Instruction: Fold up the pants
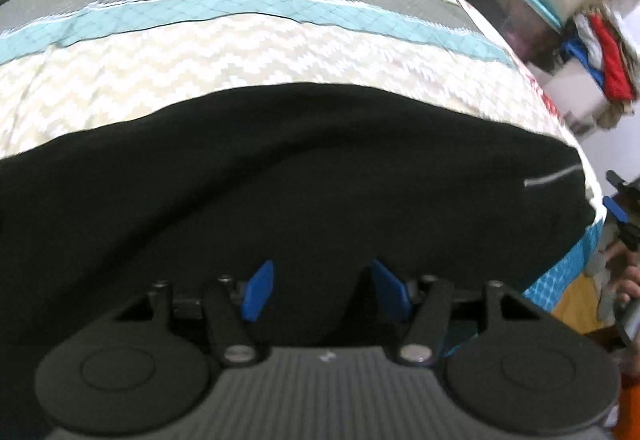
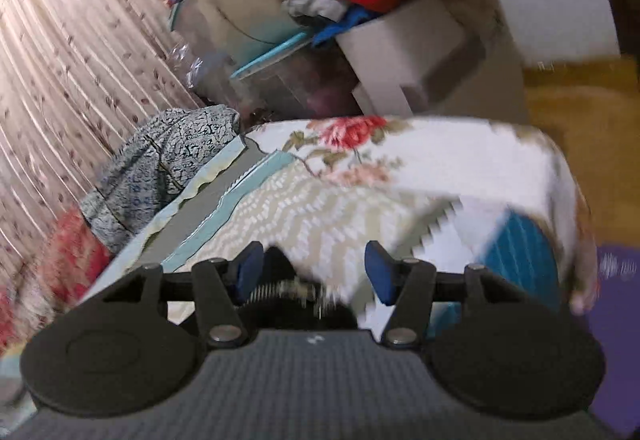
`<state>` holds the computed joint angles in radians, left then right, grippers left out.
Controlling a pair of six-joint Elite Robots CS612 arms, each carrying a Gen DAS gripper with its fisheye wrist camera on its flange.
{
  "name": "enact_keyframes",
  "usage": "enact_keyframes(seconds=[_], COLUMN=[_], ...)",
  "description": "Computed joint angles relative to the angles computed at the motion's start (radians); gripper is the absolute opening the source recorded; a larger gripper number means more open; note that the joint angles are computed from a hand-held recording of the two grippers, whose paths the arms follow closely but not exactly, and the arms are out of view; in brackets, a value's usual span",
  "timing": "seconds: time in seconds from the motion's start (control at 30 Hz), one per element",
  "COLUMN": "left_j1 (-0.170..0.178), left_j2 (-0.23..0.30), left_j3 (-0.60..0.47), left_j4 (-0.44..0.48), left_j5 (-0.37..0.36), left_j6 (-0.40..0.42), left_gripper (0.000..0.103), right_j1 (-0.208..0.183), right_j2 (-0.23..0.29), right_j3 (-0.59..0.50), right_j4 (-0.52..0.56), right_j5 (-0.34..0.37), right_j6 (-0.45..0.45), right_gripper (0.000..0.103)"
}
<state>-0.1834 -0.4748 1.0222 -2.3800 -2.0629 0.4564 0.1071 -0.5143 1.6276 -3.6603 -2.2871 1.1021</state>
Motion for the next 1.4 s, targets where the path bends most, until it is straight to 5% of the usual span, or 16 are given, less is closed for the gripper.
enact_keyframes(seconds=[0.13,0.3,0.4,0.47,0.53,0.6,0.67,0.73,0.83,0.93,1.2,1.27,1.4], left_j1=[-0.017,-0.013,-0.014,-0.015,-0.017,-0.015,-0.017,-0.02,-0.022,-0.019,-0.032,-0.034,-0.034], left_j2=[0.0,-0.003,-0.002,-0.003,-0.002,-0.001,0.0,-0.002,-0.008,-0.011,-0.02,-0.019,-0.021], left_j3=[0.019,0.027,0.027,0.028,0.026,0.024,0.024,0.03,0.041,0.039,0.061,0.065,0.068], left_j4=[-0.04,-0.045,-0.044,-0.045,-0.044,-0.041,-0.044,-0.051,-0.06,-0.04,-0.071,-0.078,-0.078], left_j5=[0.033,0.024,0.024,0.025,0.024,0.021,0.025,0.031,0.038,0.018,0.066,0.077,0.076], left_j6=[0.007,0.019,0.017,0.018,0.013,0.012,0.016,0.024,0.042,0.042,0.049,0.053,0.061], left_gripper=[0.064,0.069,0.07,0.071,0.071,0.071,0.071,0.075,0.077,0.077,0.077,0.078,0.078], right_j1=[0.025,0.023,0.014,0.011,0.036,0.069,0.086,0.072,0.059,0.06,0.035,0.038,0.056], right_j2=[0.008,0.039,0.028,0.028,0.025,0.034,0.039,0.026,0.03,0.037,0.043,0.037,0.031], right_j3=[-0.003,-0.028,-0.04,-0.05,-0.074,-0.126,-0.166,-0.147,-0.094,-0.075,-0.069,-0.071,-0.085], right_j4=[-0.022,-0.094,0.0,0.034,0.086,0.159,0.292,0.363,0.221,0.119,0.082,0.111,0.117], right_j5=[0.021,0.097,0.127,0.124,-0.01,-0.182,-0.254,-0.168,-0.111,-0.145,-0.012,-0.013,-0.075], right_j6=[0.041,0.185,0.252,0.272,0.205,0.015,-0.093,-0.046,0.121,0.185,0.241,0.237,0.163], right_gripper=[0.06,0.043,0.042,0.016,0.014,0.014,0.014,0.016,0.023,0.055,0.051,0.027,0.02])
